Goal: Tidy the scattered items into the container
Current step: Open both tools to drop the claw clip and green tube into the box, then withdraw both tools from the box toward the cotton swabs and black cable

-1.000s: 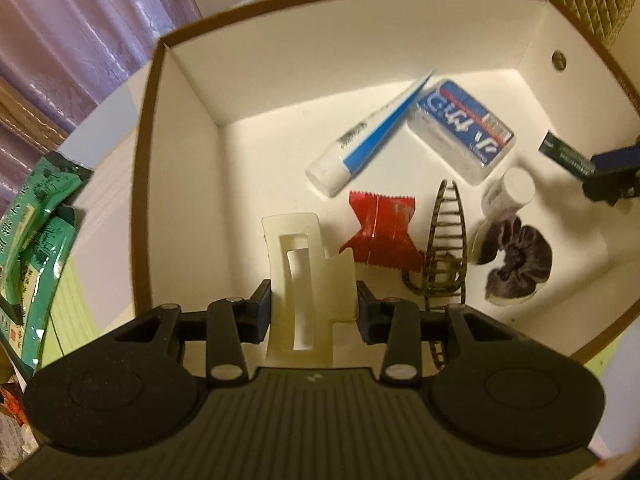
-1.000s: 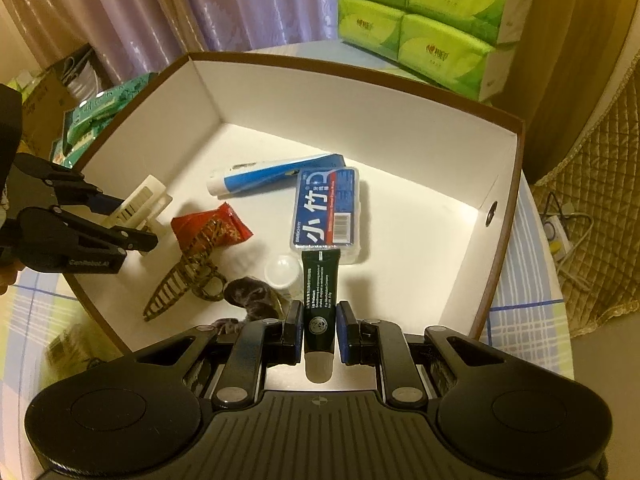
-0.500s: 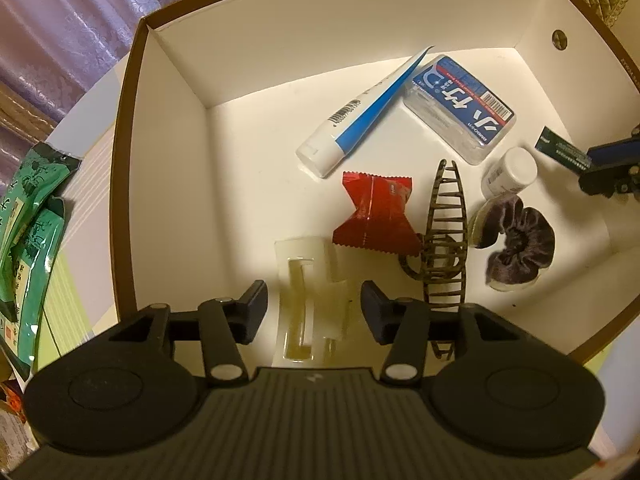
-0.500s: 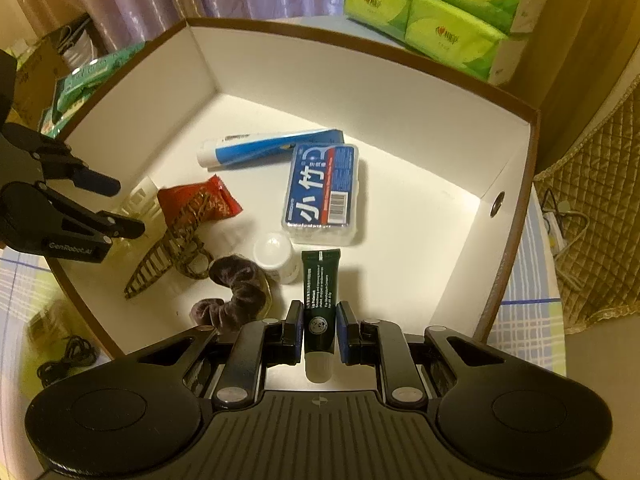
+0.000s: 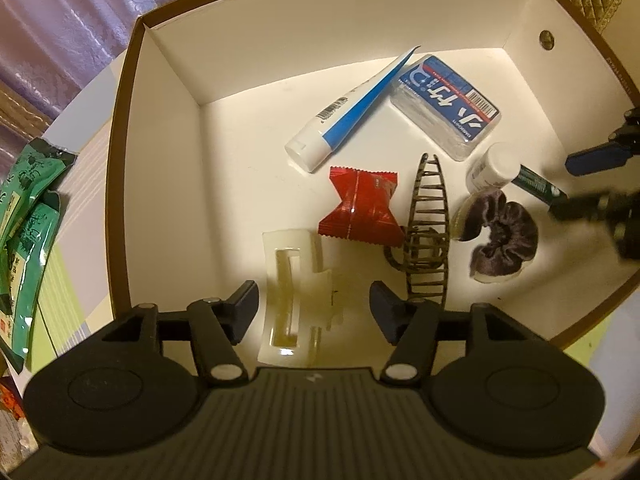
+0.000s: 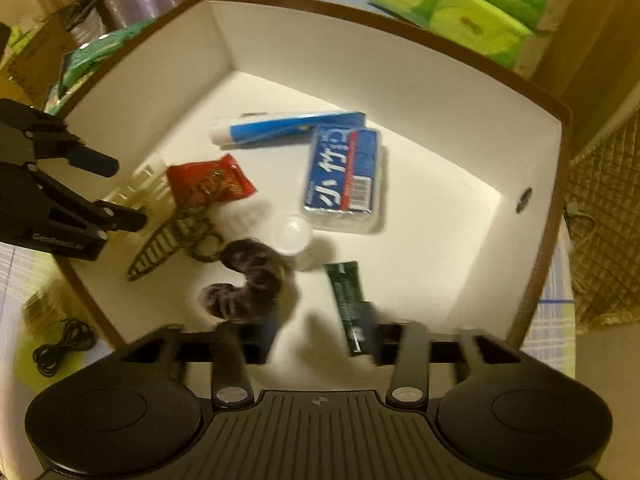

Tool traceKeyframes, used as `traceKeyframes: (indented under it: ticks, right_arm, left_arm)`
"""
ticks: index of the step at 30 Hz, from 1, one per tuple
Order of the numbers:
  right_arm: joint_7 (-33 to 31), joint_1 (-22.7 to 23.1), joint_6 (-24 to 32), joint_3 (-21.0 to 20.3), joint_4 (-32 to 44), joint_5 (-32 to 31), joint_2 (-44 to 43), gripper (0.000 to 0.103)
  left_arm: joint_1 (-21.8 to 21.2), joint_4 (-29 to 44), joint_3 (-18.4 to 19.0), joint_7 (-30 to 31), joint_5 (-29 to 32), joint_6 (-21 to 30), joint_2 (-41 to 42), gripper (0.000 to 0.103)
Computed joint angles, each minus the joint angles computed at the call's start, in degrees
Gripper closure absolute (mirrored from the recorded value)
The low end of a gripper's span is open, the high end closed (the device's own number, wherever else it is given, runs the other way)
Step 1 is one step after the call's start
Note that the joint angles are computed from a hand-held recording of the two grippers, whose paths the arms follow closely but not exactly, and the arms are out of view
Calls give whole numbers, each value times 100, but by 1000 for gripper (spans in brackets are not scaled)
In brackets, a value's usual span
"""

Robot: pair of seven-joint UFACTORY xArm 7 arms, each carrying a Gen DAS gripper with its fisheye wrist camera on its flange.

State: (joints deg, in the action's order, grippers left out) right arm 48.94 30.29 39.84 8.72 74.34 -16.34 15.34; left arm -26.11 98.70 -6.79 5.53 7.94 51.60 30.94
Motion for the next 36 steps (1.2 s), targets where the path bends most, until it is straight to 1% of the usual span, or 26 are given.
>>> traceKeyframes:
  ticks: [2, 6, 9, 11, 13, 14, 16, 18, 21, 27, 32, 36]
  right_arm:
    - [82, 66, 89, -19, 94, -111, 39, 43]
    - [117, 32, -13, -5, 84, -15, 25, 38]
    - [131, 36, -99, 3, 62, -2, -1, 32]
    - [186, 99, -49, -14, 104, -138, 7, 26]
    - [237, 149, -57, -17, 114, -248, 1, 20]
    - [302, 186, -47, -27, 125, -327, -4, 14]
    - [575, 305, 111, -83, 192, -603, -14, 8]
    - [749, 322, 96, -90, 147, -732, -70, 7]
    - [994, 307, 30, -69, 36, -813, -195, 6]
    - [1409, 341, 229, 12, -16, -1079, -365, 4]
    - [1955, 402, 336, 80, -111, -1398, -530, 2]
    - [2358, 448, 443, 167, -163, -1667, -671, 2]
  left_arm:
    - [7, -29, -24, 23, -32, -20, -35, 37]
    - [-16, -68, -35, -13, -45, -54, -99, 30]
    - [-47, -70, -28, -80, -38, -56, -132, 25]
    - [-99, -88, 13, -179, 55, -78, -156, 17]
    - [-91, -142, 4, -203, 71, -129, -205, 17]
    - [-83, -157, -2, -221, 62, -136, -224, 17]
    - [-59, -226, -15, -271, 29, -178, -289, 17]
    - [-1, -300, -64, -223, -59, -205, -365, 16]
    - [-19, -474, -64, -216, 5, -297, -511, 15]
    - [-1, -806, -84, -365, 25, -442, -845, 14]
    - [-15, -1115, -96, -529, 175, -620, -1172, 14]
    - [5, -1475, -137, -600, 273, -870, -1516, 14]
